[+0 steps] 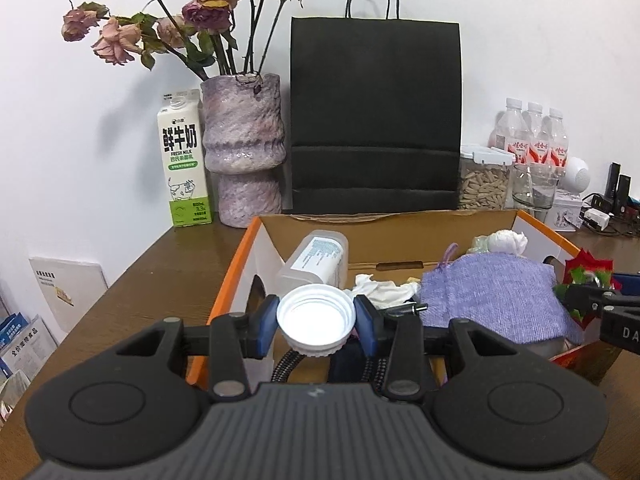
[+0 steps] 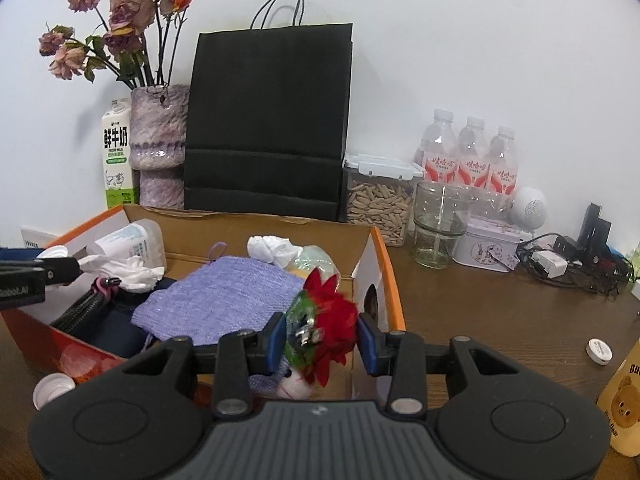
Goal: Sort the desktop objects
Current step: 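Carry the flower and cap into the box and open both tools, then withdraw both tools from the box toward the remaining table items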
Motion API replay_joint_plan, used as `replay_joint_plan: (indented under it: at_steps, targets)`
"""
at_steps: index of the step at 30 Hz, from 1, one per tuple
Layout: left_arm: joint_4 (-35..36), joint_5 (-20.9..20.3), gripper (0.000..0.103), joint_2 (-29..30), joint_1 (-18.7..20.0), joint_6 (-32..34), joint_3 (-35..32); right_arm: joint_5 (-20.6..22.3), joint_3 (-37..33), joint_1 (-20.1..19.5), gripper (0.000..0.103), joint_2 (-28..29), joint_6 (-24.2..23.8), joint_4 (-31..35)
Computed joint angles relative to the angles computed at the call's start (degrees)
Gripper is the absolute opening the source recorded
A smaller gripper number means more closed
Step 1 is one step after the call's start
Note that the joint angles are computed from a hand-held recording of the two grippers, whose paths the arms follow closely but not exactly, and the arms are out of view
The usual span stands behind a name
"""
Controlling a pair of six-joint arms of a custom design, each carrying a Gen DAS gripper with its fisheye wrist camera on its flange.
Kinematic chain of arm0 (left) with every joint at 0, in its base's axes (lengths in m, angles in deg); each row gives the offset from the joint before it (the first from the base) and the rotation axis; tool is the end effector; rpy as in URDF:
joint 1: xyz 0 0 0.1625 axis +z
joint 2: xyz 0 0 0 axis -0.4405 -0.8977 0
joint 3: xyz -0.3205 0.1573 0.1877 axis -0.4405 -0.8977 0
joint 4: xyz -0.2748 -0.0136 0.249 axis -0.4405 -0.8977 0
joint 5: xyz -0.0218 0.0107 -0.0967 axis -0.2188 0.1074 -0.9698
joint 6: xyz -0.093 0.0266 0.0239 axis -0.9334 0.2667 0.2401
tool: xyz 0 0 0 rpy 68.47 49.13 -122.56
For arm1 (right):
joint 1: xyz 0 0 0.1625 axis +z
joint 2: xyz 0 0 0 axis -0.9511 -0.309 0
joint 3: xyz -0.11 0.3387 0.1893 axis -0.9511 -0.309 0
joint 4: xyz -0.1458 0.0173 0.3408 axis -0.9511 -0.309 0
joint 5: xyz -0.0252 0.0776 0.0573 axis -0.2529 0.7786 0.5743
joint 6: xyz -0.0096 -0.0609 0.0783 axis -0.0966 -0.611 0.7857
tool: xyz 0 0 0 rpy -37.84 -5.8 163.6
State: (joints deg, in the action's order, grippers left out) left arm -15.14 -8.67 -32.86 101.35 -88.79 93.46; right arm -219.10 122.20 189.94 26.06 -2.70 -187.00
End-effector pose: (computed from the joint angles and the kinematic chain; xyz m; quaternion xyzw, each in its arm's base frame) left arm 0.0160 -0.5854 0.2921 0.3432 0.7930 -0.4356 0.2523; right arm 0.3321 -0.5168 -0.0662 0.1244 -0.7509 0.5114 0.3989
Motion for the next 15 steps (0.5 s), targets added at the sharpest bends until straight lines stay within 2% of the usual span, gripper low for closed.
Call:
replay_joint_plan:
  at_steps: [1, 2, 3, 4, 5, 6, 8, 9, 15]
  targets:
    - [-0.2, 0.2, 0.045, -0.2, 0.1, 0.1, 0.1, 0.3, 0.7, 0.0, 0.042, -0.4, 0.9, 0.0]
    - [-0.3, 0.5, 0.053, -0.4, 0.1, 0.2, 0.3, 1.0, 1.7, 0.1, 0.047, -0.9, 1.8, 0.1]
    - [-0.5, 0.7, 0.065, -0.6, 0.1, 0.3, 0.5, 1.7, 2.6, 0.1, 0.059, -1.4, 2.5, -0.2]
    - [-0.9, 1.0, 0.073, -1.0, 0.1, 0.4, 1.0, 2.2, 2.9, 0.2, 0.075, -1.5, 2.6, -0.7]
    - [-1.6, 1.4, 0.086, -1.4, 0.1, 0.5, 1.6, 2.7, 3.0, 0.4, 0.082, -1.5, 2.3, -1.6]
    - [-2.1, 1.8, 0.093, -1.8, 0.1, 0.8, 2.1, 3.4, 3.2, 0.5, 0.091, -1.5, 1.7, -2.5]
    - [-3.0, 2.4, 0.103, -2.6, 0.0, 1.2, 3.0, 4.6, 3.5, 0.8, 0.097, -1.5, 0.7, -4.4]
    - [-3.8, 2.8, 0.103, -3.0, 0.0, 1.2, 3.7, 4.9, 3.5, 0.9, 0.103, -1.5, 0.5, -4.9]
    - [-4.6, 3.4, 0.103, -3.9, 0.0, -0.2, 4.5, 6.2, 4.2, 1.5, 0.103, -1.7, -0.1, -6.1]
